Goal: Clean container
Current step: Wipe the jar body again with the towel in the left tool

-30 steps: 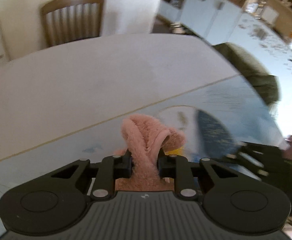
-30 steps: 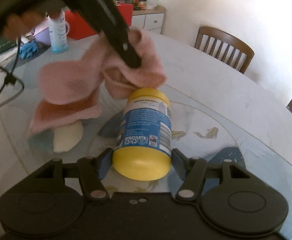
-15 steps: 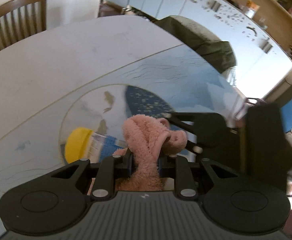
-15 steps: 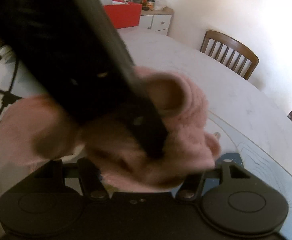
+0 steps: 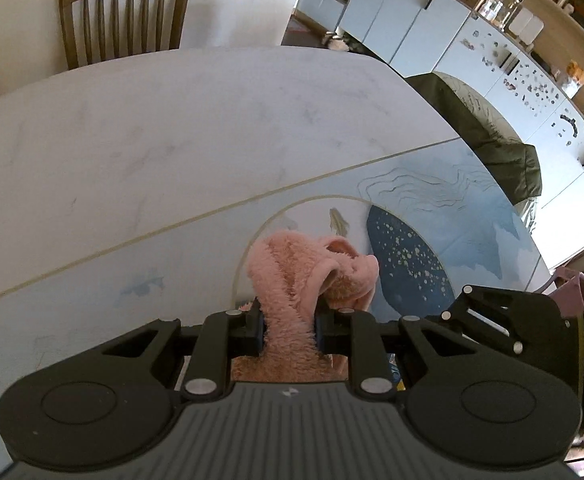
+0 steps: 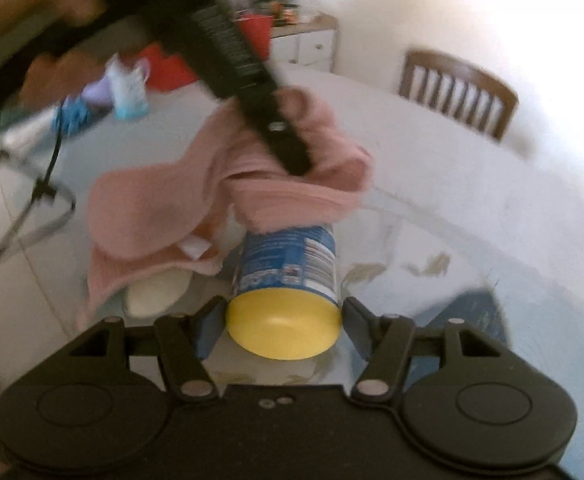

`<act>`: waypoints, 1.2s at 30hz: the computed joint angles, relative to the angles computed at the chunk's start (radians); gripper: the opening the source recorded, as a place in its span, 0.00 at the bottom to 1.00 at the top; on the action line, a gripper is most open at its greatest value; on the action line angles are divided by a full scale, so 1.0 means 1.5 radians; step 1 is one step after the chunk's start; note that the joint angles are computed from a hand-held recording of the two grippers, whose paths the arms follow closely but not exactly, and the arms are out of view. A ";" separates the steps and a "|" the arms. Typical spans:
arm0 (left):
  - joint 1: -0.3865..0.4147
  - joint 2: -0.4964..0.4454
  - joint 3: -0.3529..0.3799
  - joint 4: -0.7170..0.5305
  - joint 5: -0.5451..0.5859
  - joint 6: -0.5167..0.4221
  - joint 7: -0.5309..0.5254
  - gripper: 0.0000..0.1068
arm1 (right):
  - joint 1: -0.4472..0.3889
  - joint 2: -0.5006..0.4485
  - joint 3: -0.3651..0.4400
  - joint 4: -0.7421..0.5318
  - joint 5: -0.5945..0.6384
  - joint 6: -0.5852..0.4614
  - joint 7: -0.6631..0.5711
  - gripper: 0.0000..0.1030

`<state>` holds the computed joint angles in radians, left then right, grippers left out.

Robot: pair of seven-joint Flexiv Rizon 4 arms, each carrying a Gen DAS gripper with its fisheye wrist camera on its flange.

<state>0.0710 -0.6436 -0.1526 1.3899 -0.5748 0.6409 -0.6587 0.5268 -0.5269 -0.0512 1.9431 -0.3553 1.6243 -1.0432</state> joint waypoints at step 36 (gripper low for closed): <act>-0.019 0.046 0.025 0.053 -0.004 -0.031 0.073 0.19 | 0.118 -0.017 -0.125 0.009 -0.042 0.028 -0.064 0.60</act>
<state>0.0421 -0.5753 -0.1158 1.4701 -0.5803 0.5945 -0.5488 0.7032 -0.5522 -0.2383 1.9574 -0.4190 1.6659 -1.1387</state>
